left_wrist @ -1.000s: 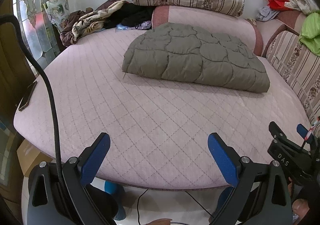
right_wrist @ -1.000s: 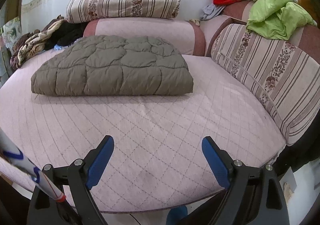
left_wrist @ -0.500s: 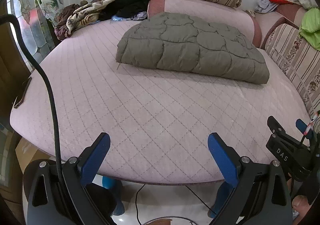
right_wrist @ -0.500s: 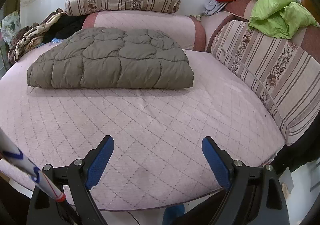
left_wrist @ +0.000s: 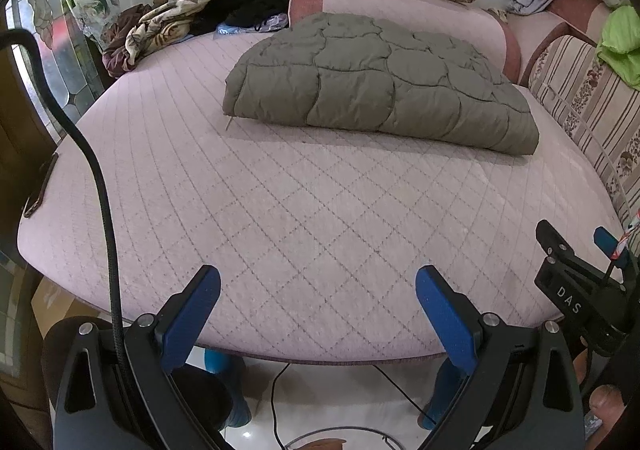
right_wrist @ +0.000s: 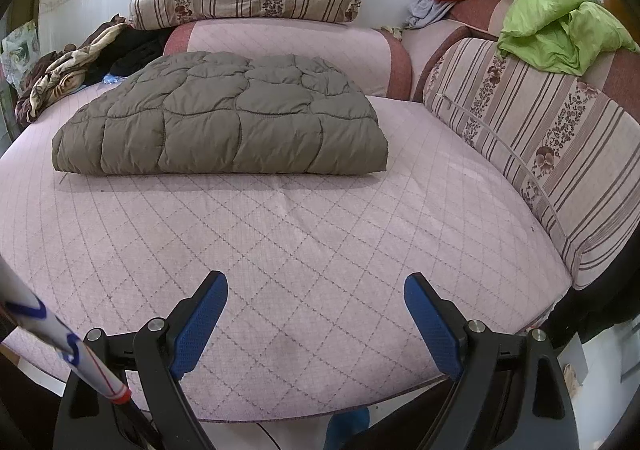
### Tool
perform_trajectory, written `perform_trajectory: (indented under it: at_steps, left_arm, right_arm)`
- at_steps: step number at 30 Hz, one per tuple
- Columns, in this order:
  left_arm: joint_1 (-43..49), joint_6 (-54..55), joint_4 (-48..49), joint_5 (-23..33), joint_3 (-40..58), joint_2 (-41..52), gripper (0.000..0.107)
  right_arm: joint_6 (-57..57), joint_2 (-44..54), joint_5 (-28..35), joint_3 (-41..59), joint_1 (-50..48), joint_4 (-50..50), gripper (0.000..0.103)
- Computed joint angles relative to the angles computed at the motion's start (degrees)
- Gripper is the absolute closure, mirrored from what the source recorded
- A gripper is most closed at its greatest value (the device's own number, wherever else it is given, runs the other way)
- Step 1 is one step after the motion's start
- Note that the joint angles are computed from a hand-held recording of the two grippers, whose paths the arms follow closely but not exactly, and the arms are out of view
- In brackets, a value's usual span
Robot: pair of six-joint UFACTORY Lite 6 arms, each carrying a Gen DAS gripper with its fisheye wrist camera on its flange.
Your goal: Fold large clothes
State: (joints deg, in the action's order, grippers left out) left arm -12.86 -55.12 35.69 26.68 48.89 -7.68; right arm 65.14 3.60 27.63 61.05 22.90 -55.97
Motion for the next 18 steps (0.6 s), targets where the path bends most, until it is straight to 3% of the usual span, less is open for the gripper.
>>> perform_trajectory:
  at_steps: [18]
  left_arm:
    - [1.6, 5.6, -6.2, -1.9, -0.1, 1.6, 0.009]
  right_arm:
    - [-0.1, 0.4, -0.2, -0.2, 0.7, 0.2, 0.01]
